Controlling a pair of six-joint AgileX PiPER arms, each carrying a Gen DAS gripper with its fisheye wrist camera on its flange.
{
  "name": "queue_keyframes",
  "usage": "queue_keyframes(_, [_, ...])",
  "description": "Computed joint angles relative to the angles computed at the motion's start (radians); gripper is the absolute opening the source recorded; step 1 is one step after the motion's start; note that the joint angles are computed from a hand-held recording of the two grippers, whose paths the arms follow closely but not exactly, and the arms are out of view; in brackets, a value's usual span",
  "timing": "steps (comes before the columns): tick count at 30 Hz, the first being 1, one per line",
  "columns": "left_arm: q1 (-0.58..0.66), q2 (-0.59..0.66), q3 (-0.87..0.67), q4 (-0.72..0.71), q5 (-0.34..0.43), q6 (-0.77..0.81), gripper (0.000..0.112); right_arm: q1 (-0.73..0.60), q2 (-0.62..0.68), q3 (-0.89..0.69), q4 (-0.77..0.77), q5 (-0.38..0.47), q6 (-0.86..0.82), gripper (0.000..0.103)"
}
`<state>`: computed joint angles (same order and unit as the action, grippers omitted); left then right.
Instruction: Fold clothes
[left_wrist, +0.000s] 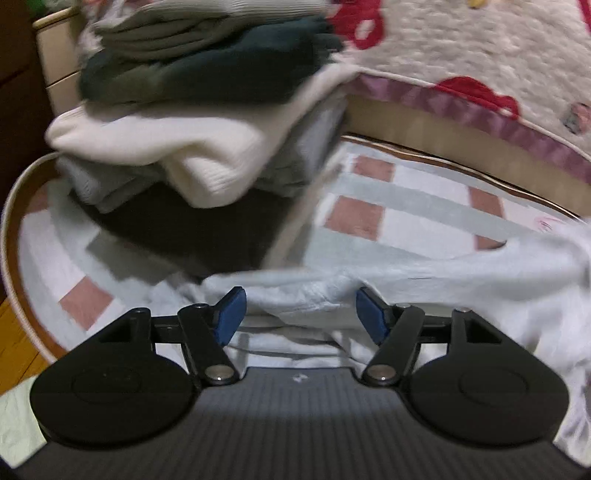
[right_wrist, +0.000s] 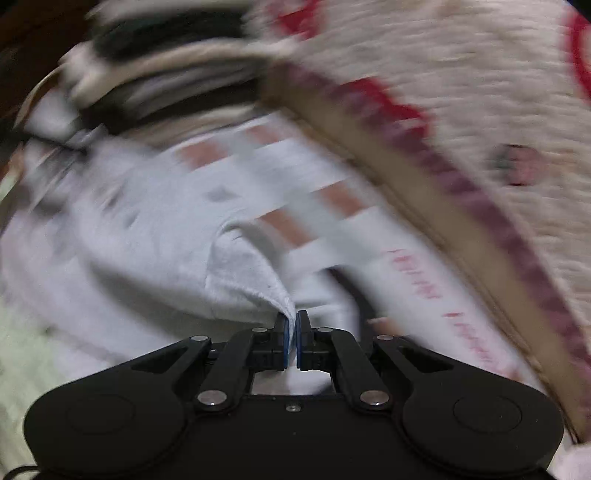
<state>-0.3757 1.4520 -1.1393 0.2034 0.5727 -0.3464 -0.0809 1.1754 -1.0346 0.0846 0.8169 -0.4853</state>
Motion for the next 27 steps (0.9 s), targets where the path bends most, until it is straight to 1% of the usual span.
queue_keyframes(1, [0.01, 0.006, -0.007, -0.046, -0.001, 0.031, 0.065, -0.039, 0.007, -0.014, -0.008, -0.026, 0.003, 0.003])
queue_keyframes(3, [0.054, 0.017, -0.02, -0.205, 0.008, 0.164, 0.066, -0.132, 0.02, -0.049, 0.013, -0.052, -0.028, 0.003])
queue_keyframes(6, [0.093, 0.035, -0.031, -0.378, 0.042, 0.346, 0.066, -0.223, 0.026, -0.099, 0.031, -0.063, -0.049, 0.002])
queue_keyframes(7, [0.101, 0.039, -0.031, -0.422, 0.053, 0.395, 0.066, -0.242, 0.025, -0.113, 0.031, -0.061, -0.056, 0.002])
queue_keyframes(8, [0.092, 0.031, -0.024, -0.426, 0.057, 0.405, 0.066, -0.263, 0.025, -0.129, 0.037, -0.057, -0.064, 0.002])
queue_keyframes(10, [0.094, 0.021, -0.026, -0.492, 0.09, 0.468, 0.066, -0.305, 0.028, -0.165, 0.056, -0.05, -0.081, 0.002])
queue_keyframes(13, [0.1, 0.017, -0.035, -0.586, 0.138, 0.547, 0.069, -0.448, 0.052, -0.263, 0.222, 0.061, -0.127, 0.002])
queue_keyframes(16, [0.11, 0.032, -0.05, -0.679, 0.18, 0.61, 0.069, -0.512, 0.048, -0.295, 0.265, 0.078, -0.175, 0.002])
queue_keyframes(17, [0.134, 0.045, -0.056, -0.749, 0.212, 0.631, 0.069, -0.535, 0.043, -0.302, 0.277, 0.083, -0.185, 0.002])
queue_keyframes(19, [0.182, 0.076, -0.065, -0.893, 0.277, 0.656, 0.069, -0.583, 0.033, -0.312, 0.303, 0.096, -0.203, 0.002])
queue_keyframes(22, [0.2, 0.115, -0.078, -1.016, 0.323, 0.642, 0.069, -0.645, 0.025, -0.304, 0.33, 0.107, -0.247, 0.002])
queue_keyframes(23, [0.196, 0.127, -0.092, -1.034, 0.33, 0.634, 0.069, -0.658, 0.017, -0.285, 0.33, 0.108, -0.258, 0.002])
queue_keyframes(25, [0.191, 0.162, -0.142, -1.057, 0.371, 0.607, 0.069, -0.681, 0.0, -0.244, 0.327, 0.111, -0.281, 0.002])
queue_keyframes(27, [0.177, 0.204, -0.205, -1.047, 0.405, 0.551, 0.069, -0.713, -0.015, -0.203, 0.336, 0.114, -0.315, 0.002])
